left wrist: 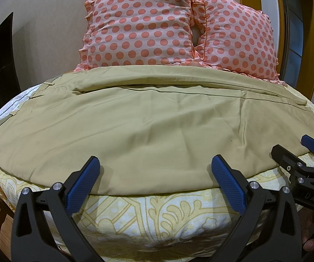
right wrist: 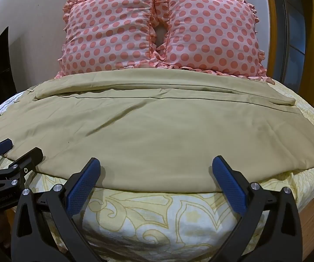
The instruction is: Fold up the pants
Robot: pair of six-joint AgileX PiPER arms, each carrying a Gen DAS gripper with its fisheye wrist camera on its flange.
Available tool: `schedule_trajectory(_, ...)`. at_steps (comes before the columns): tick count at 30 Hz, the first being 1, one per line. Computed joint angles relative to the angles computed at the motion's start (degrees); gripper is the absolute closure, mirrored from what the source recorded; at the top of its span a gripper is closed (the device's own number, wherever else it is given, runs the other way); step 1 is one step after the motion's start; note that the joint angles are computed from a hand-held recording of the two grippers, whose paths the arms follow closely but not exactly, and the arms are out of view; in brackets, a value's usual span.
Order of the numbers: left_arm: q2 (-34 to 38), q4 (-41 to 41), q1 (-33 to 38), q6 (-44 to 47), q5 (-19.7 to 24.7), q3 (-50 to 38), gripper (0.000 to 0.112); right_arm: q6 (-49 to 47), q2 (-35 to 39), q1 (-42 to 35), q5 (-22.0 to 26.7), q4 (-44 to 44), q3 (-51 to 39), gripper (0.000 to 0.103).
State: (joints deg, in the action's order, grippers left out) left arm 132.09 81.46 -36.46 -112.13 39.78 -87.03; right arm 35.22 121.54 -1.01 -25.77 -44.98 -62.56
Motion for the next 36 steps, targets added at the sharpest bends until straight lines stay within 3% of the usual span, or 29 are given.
schedule_trajectory(36, 0.0, 0.3, 0.0, -0.2, 0.1, 0.0, 0.011, -0.8, 0.4, 0.1, -0.3, 0.8, 0.0, 0.002)
